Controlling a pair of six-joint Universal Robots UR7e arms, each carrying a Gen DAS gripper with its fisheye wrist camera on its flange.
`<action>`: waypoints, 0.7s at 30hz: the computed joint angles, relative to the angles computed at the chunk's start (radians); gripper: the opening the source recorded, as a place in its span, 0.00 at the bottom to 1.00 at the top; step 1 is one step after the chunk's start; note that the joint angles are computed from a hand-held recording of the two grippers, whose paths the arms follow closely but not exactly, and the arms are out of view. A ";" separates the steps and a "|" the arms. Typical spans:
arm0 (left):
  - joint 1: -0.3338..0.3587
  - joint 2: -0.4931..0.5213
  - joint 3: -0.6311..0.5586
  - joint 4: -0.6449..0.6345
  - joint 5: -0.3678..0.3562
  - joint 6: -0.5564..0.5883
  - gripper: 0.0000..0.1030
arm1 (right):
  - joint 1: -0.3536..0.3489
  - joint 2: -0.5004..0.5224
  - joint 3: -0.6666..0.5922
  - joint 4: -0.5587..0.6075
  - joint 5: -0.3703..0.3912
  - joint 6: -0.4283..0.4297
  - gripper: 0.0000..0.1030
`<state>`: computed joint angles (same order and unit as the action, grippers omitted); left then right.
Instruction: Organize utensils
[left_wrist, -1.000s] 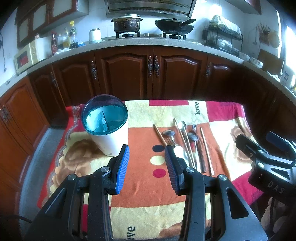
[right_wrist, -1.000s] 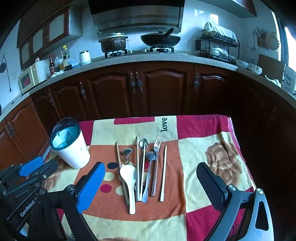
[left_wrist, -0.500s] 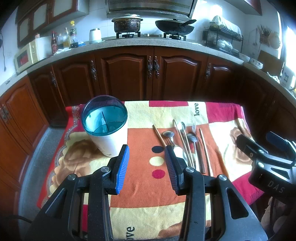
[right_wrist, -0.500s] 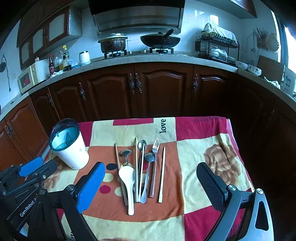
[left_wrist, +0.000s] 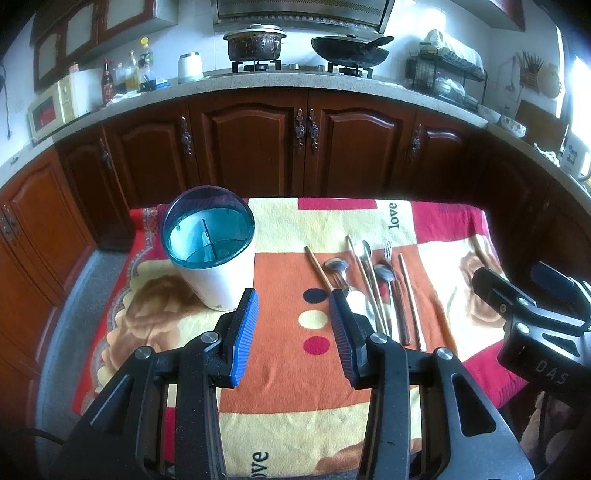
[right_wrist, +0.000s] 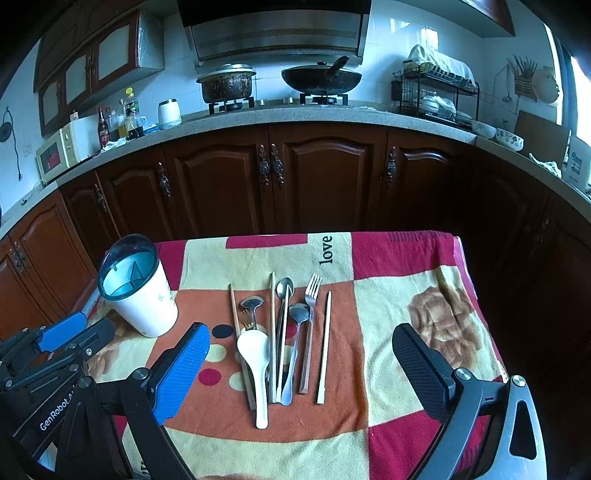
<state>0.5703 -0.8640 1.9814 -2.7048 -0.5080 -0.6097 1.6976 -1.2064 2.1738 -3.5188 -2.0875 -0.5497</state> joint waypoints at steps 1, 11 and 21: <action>0.001 0.000 0.000 0.002 -0.002 -0.001 0.38 | 0.000 0.002 -0.003 0.003 -0.003 0.001 0.96; 0.004 0.003 0.004 -0.020 -0.003 0.008 0.38 | -0.003 0.003 -0.008 0.015 -0.002 0.001 0.96; 0.016 -0.010 0.005 -0.027 -0.054 -0.028 0.38 | -0.002 0.009 -0.014 0.028 -0.015 0.002 0.96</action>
<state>0.5867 -0.8737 1.9867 -2.7320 -0.5615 -0.6375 1.6952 -1.1970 2.1601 -3.4907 -2.1020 -0.5475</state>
